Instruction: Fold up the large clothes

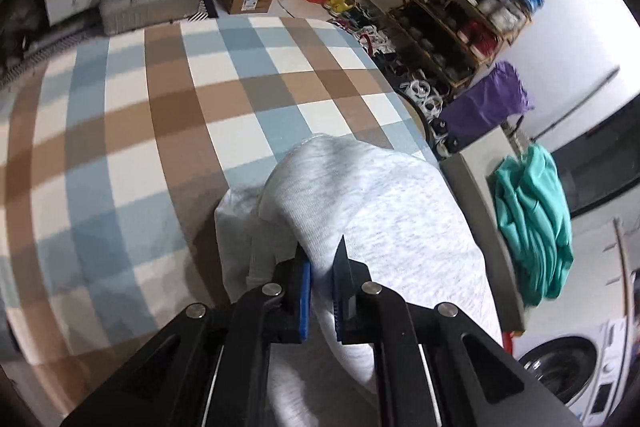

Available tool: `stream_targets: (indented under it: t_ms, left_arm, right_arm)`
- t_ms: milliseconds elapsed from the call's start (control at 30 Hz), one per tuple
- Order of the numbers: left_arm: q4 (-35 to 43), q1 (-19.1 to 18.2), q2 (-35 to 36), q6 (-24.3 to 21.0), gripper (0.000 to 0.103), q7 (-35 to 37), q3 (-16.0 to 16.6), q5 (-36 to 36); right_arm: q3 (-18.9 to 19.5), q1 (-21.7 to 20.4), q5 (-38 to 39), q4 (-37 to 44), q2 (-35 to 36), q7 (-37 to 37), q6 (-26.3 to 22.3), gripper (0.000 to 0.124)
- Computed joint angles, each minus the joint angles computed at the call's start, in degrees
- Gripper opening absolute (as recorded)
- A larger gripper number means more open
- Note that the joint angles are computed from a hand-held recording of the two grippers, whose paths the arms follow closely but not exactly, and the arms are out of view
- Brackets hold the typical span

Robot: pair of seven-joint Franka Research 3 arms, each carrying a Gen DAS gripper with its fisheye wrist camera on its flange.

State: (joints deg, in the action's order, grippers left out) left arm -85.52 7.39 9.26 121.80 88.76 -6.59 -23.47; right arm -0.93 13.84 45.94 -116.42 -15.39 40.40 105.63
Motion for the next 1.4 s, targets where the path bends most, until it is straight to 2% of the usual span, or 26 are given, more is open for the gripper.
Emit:
stream_targets:
  t_ms: [167,233,300,333,367,400,433,467,500,533,567,600,667,700,767,800,833,867,933,967,1033,1067,1100,1133,1267,1400]
  left_arm:
    - [-0.3,-1.46,0.6,-2.06,0.005,-0.35,0.54,10.31]
    - [-3.75,-1.2,-0.72,0.28,0.006,-1.14,0.59,9.63]
    - [-5.71,-0.94,-1.61,2.25,0.008,-1.54,0.62,7.81]
    - [-7.04,-0.67,-2.21,3.31,0.009,-1.76,0.71,6.24]
    - [-7.48,-0.53,-2.47,3.52,0.01,-2.3,0.86,5.38]
    - [-7.84,-0.5,-2.73,3.62,0.013,-3.27,1.0,4.94]
    - [-7.95,-0.48,-2.95,3.38,0.015,-4.24,1.11,4.57]
    - [-8.24,-0.32,-3.32,2.9,0.018,-5.17,1.3,3.99]
    - [-8.15,-0.34,-3.69,2.13,0.03,-6.55,1.47,4.22]
    - [-8.5,-0.28,-4.45,1.23,0.037,-8.41,1.71,4.25]
    - [-9.82,-0.12,-5.73,1.58,0.044,-9.27,1.88,2.78]
    - [-12.19,0.21,-7.76,2.56,0.044,-8.11,2.05,-1.33]
    - [-14.84,-0.12,-10.75,1.54,0.045,-2.69,2.61,-7.5]
    - [-16.61,-0.71,-12.47,1.72,0.057,-0.76,2.8,-9.74]
    - [-19.47,-2.32,-14.73,2.49,0.067,1.11,3.19,-13.22]
    - [-20.39,-3.3,-15.2,2.54,0.067,2.27,3.3,-14.83]
    - [-20.57,-4.14,-15.01,1.86,0.067,2.57,3.33,-15.45]
    - [-20.02,-4.8,-14.21,0.3,0.067,1.93,3.18,-14.6]
    - [-18.91,-5.55,-12.43,-2.37,0.067,-0.1,2.7,-11.17]
    - [-18.81,-5.71,-11.71,-2.93,0.067,-1.05,2.54,-10.44]
    - [-21.41,-5.68,-12.68,0.06,0.063,-0.37,2.66,-13.13]
    - [-22.74,-5.72,-13.54,1.78,0.038,1.09,2.89,-15.01]
    - [-23.19,-5.79,-14.01,1.78,0.009,2.9,3.31,-17.23]
    - [-23.89,-5.9,-14.78,2.41,0.008,4.34,3.58,-18.84]
    - [-27.23,-6.84,-18.91,9.29,0.007,0.96,3.23,-14.06]
    - [-30.3,-7.34,-21.55,10.79,0.007,-5.15,3.73,-8.11]
  right_arm:
    - [-0.82,-0.6,1.75,2.53,2.74,2.58,-3.52,0.01]
    - [-1.59,-1.09,4.3,3.3,3.02,2.2,-5.52,0.013]
    - [-2.97,-1.73,10.24,1.96,0.84,-1.31,-4.98,0.019]
    - [-4.23,-2.09,14.7,0.93,-0.74,-4.08,-4.41,0.032]
    - [-4.97,-2.56,18.84,-0.88,-2.86,-6.62,-1.53,0.058]
    - [-4.99,-2.96,20.49,-2.07,-4.21,-7.58,1.45,0.07]
    - [-4.82,-3.59,21.72,-2.71,-5.28,-7.59,5.9,0.074]
    - [-5.02,-3.93,22.11,-2.49,-5.08,-6.4,8.31,0.073]
    - [-5.01,-4.17,21.59,-2.19,-4.6,-4.48,9.85,0.073]
    - [-4.55,-4.81,19.42,-1.2,-3.22,-0.7,11.97,0.071]
    - [-4.11,-5.35,16.97,-0.38,-1.78,3.25,13.54,0.058]
    - [-4.66,-5.5,16.82,0.24,-0.29,6.03,13.14,0.052]
    - [-6.44,-5.97,18.94,2.08,3.08,10.52,8.99,0.042]
    - [-6.72,-6.29,20.1,2.65,3.94,10.84,7.45,0.041]
    - [-6.75,-7.12,21.16,4.29,6.0,11.21,4.51,0.033]
    - [-6.32,-7.45,21.17,4.64,6.55,11.86,3.8,0.03]
    - [-6.06,-7.78,21.41,4.42,6.84,12.62,2.66,0.022]
    - [-5.94,-8.16,21.46,4.98,7.81,13.88,1.27,0.012]
    - [-5.88,-9.22,21.8,6.47,9.73,15.38,-1.24,0.0]
    - [-5.49,-9.6,21.5,6.77,10.18,15.73,-1.53,0.0]
    - [-4.52,-9.95,20.52,7.16,10.39,15.59,-0.99,0.0]
    - [-3.97,-9.9,19.7,6.94,9.89,14.97,0.12,0.0]
    - [-3.61,-9.8,18.9,6.6,9.2,14.67,0.59,0.0]
    - [-3.4,-9.63,18.27,6.77,9.18,14.4,0.55,0.0]
    - [-2.45,-8.72,15.18,7.54,9.08,13.77,0.97,0.0]
    - [-1.41,-7.51,9.94,8.02,9.06,13.26,0.93,0.0]
